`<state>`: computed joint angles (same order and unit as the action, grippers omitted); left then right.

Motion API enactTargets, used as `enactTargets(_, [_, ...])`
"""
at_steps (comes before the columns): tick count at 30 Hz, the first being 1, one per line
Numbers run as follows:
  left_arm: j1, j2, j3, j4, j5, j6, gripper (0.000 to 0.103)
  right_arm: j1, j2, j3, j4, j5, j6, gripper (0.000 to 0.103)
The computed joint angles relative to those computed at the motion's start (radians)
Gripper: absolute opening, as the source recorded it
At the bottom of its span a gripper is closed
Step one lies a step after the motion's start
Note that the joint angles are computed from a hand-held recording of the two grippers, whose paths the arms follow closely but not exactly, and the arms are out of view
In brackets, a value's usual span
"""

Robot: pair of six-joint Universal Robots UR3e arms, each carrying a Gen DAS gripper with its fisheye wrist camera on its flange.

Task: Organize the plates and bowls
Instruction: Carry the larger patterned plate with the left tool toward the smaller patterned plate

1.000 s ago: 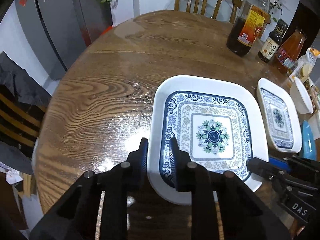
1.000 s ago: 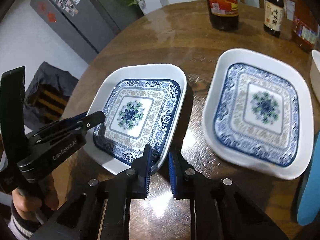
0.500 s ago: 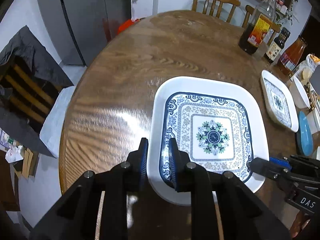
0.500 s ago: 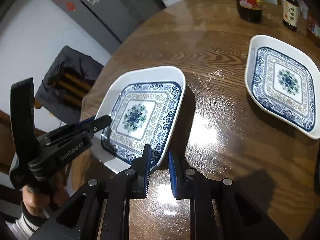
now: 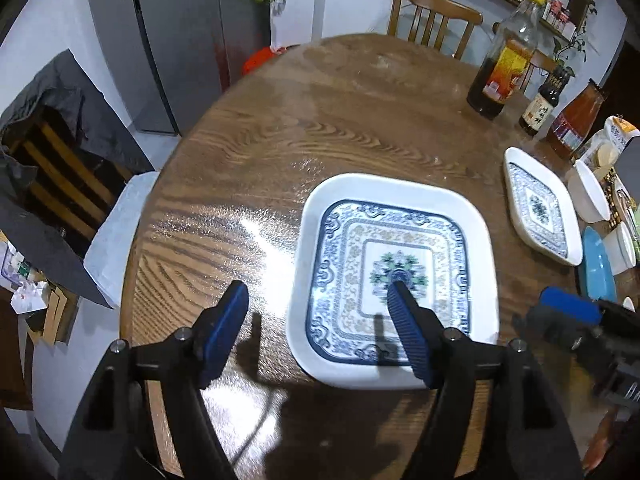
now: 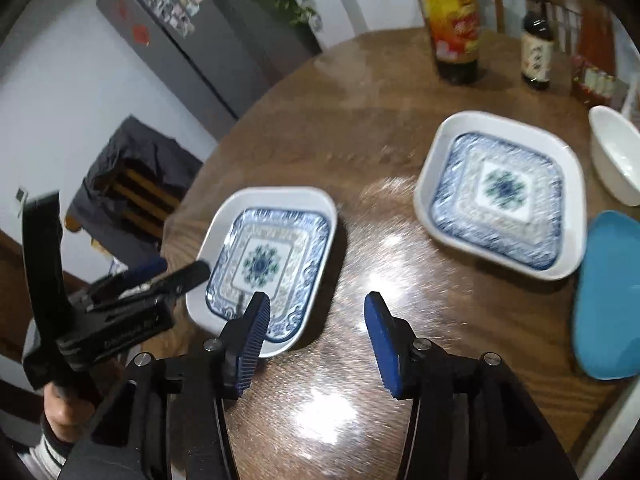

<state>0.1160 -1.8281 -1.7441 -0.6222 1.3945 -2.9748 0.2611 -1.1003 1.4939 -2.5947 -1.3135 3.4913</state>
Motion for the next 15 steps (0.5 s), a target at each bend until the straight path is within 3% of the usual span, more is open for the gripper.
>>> enactTargets(5, [-0.039,0.062,-0.018,-0.007,-0.005,-0.002,0.082,-0.067,-0.119,0.142,-0.057,0.011,0.005,0.051])
enactTargets(15, [-0.16,0.051,0.08,-0.097,-0.031,-0.01,0.083,-0.196,-0.347,0.398,-0.101,0.003,0.026,0.051])
